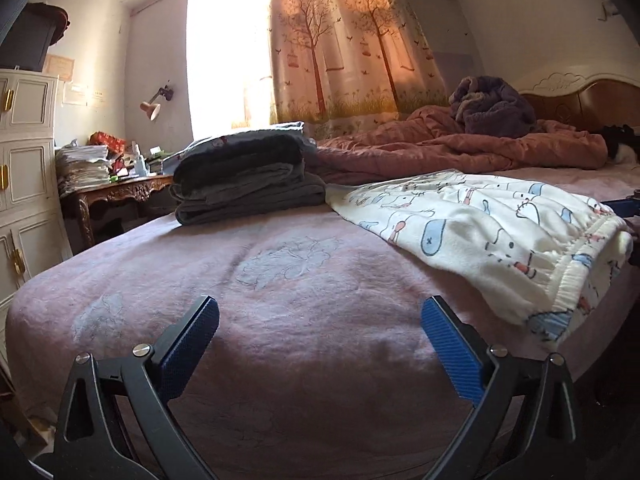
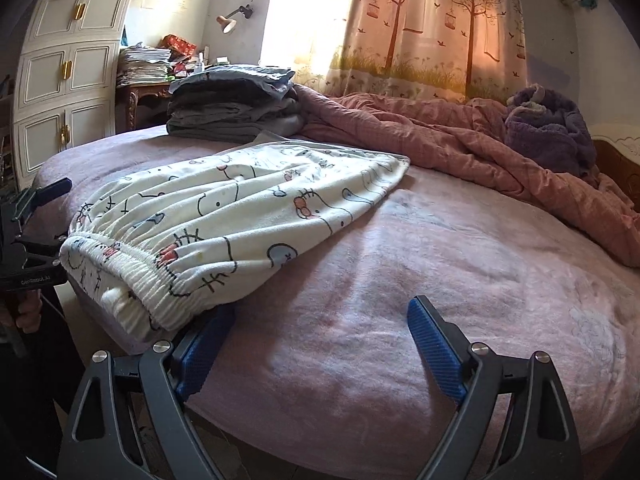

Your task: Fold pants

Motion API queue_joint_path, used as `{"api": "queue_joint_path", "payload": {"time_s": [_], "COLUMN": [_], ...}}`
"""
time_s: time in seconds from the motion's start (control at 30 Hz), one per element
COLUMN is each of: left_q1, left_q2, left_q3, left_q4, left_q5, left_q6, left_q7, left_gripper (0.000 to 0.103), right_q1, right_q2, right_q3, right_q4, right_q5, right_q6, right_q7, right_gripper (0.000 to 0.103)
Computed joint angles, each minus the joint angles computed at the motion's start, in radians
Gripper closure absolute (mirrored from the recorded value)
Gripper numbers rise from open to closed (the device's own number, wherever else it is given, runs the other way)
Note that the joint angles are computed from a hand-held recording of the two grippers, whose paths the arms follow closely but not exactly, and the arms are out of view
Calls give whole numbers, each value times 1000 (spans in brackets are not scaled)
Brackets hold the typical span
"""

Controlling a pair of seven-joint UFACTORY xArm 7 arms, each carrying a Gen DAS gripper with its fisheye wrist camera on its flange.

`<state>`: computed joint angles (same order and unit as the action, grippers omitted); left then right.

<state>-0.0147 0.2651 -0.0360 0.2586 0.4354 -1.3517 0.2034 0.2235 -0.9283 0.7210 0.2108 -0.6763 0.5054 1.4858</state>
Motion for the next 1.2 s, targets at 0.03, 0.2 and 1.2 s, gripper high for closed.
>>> {"api": "queue_joint_path", "payload": {"time_s": [0.03,0.2,1.2], "left_q1": [-7,-11,-75], "left_q2": [58,129,-52], "left_q3": [-1,-8,0], "left_q4": [3,20,19], "left_q5": [-5,9,234], "left_q6": [-92,-207,-56], "left_q7": [61,92,356], "left_gripper": [5,6,15], "right_q1": [0,-39,-124], "right_q2": [-9,-29,43], "right_q3": [0,63,122], "right_q4": [-8,-1,113], "right_q5": [-4,-42,-351], "right_q6": [-11,-19,-44], "right_q7": [7,46,-121], "right_gripper": [12,12,20]}}
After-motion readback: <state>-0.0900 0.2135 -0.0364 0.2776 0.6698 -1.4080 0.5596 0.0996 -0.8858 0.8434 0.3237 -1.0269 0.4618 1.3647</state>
